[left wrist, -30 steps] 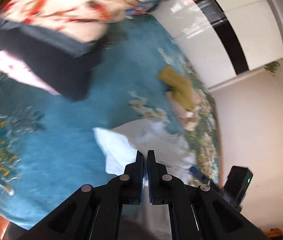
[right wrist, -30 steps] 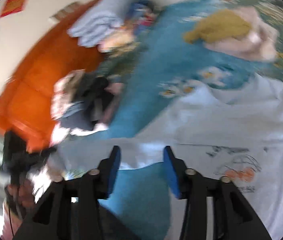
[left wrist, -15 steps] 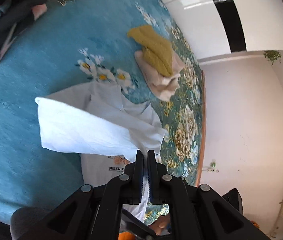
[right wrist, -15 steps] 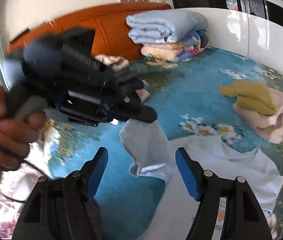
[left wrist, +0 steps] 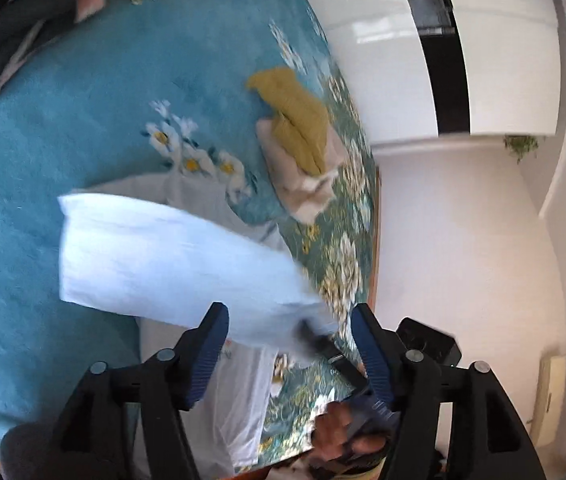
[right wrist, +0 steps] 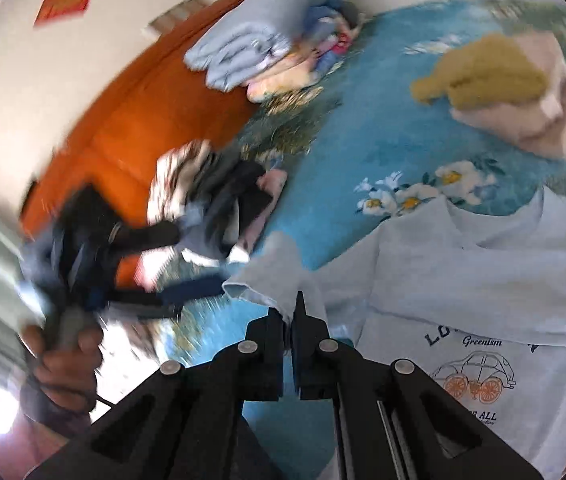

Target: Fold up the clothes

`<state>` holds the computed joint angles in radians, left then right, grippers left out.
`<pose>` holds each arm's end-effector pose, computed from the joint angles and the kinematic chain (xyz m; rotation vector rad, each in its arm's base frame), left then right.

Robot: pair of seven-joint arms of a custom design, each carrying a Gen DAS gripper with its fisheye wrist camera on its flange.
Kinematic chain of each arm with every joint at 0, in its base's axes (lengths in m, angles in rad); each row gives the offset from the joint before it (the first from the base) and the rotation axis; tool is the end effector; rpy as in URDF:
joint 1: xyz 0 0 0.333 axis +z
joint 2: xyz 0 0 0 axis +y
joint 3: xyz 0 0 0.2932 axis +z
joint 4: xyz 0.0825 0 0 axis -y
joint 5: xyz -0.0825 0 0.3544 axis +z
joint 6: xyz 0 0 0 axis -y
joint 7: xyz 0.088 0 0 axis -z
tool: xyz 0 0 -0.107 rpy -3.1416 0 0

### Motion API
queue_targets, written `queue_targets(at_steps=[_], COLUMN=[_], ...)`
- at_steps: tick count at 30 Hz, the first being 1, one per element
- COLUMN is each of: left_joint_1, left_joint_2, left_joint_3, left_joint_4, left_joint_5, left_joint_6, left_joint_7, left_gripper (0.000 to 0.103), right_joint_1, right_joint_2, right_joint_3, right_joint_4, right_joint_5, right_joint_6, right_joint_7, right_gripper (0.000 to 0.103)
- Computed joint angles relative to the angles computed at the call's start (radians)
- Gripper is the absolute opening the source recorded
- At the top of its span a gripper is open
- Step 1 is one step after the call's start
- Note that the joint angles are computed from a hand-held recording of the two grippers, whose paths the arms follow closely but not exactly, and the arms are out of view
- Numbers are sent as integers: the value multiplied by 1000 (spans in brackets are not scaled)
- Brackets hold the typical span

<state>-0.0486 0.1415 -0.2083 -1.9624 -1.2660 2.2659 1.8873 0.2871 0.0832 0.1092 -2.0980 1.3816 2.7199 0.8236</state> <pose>0.5588 -0.1682 0.4292 1.8124 -1.4254 1.0732 0.5286 0.1813 0.4118 -1.5311 1.5757 0.1682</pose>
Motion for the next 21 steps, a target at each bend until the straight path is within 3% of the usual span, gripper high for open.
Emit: queue_targets(at_steps=[5, 10, 13, 17, 21], left_joint_1=[2, 2, -12, -12, -35], left_joint_2=[21, 85, 127, 213, 310], left_joint_3=[6, -14, -30, -59, -67], left_joint_4=[-49, -57, -30, 50, 154], left_joint_5=[66, 76, 152, 210, 369], left_joint_6=[29, 47, 93, 136, 202], left_joint_7=[-83, -106, -139, -173, -271], left_gripper=[69, 69, 69, 69, 69], right_joint_1=[-79, -118, -148, -185, -205], right_joint_2=[-12, -101, -100, -58, -11], right_joint_3=[-52, -96, -124, -141, -139], right_joint_4=[33, -82, -176, -214, -214], right_joint_5=[73, -72, -140, -66, -223], right_joint_6=[-156, -43, 39, 40, 77], right_joint_7=[8, 136, 242, 245, 353], right_gripper=[3, 3, 3, 3, 5])
